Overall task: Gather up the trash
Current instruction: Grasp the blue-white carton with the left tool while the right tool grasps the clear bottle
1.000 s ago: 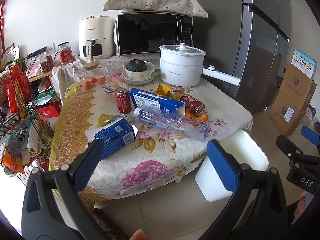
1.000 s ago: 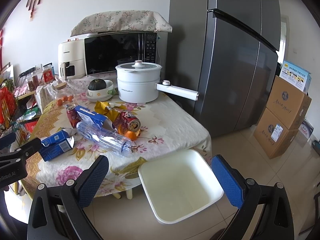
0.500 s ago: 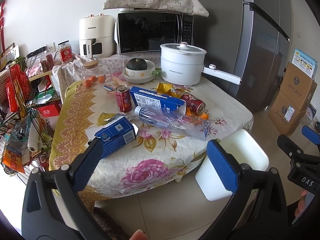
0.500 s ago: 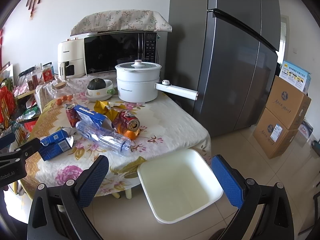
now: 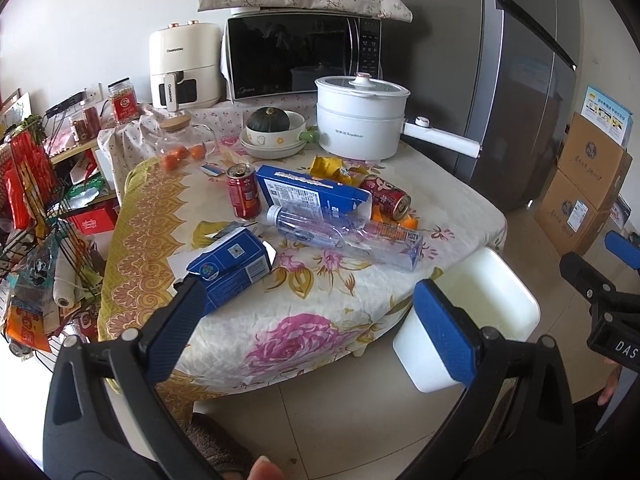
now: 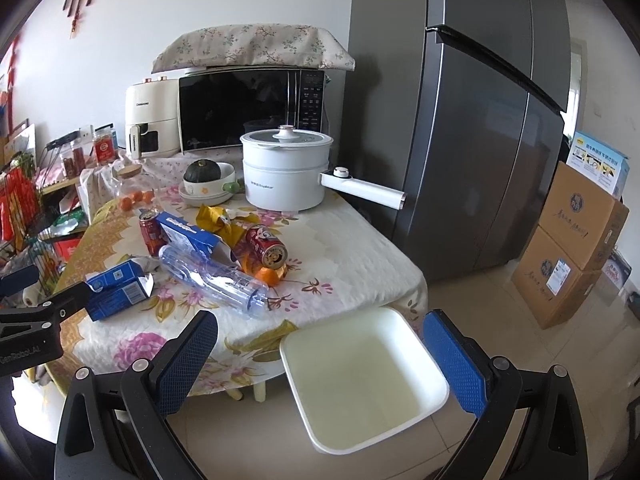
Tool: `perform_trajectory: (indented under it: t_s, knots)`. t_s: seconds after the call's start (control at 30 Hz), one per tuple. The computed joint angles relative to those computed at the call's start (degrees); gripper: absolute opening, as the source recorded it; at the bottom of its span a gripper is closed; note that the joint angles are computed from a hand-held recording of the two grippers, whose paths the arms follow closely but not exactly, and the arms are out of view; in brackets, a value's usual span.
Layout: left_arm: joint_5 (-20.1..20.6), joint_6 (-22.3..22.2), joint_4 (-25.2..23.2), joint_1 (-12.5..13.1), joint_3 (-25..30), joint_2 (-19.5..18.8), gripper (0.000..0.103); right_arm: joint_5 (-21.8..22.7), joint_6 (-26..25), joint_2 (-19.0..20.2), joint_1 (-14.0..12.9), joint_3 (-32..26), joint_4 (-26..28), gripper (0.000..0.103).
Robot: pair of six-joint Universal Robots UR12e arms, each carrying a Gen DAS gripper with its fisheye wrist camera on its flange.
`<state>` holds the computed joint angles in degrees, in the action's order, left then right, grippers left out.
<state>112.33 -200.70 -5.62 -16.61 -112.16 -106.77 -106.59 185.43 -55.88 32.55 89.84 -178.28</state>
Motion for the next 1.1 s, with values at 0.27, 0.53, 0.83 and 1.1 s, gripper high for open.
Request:
perform_trajectory:
  t_s: [0.27,0.53,0.83,1.1]
  knots:
    - [-13.3,3.3,-10.1,6.0,2.7,0.3,0.103,10.9,-3.0,1.3,-2.3,-6.8,12.7,0.103]
    - [-18.7,2.4,-24.6,11.1,7.6,-2.1,0.103,19.5,-6.1,6.7,-3.5,-17.5,26.8,0.103]
    - [-18.8,8.3,-30.3,13.4,11.0,-6.7,0.102,23.5,-6.7,12.0,-4.2,-26.4,39.0,0.103]
    - [-20.4,8.5,-33.4,14.5,11.6,-8.2,0.101,22.0,-15.5,17.3,-2.5,-34.3,43.2,0.103]
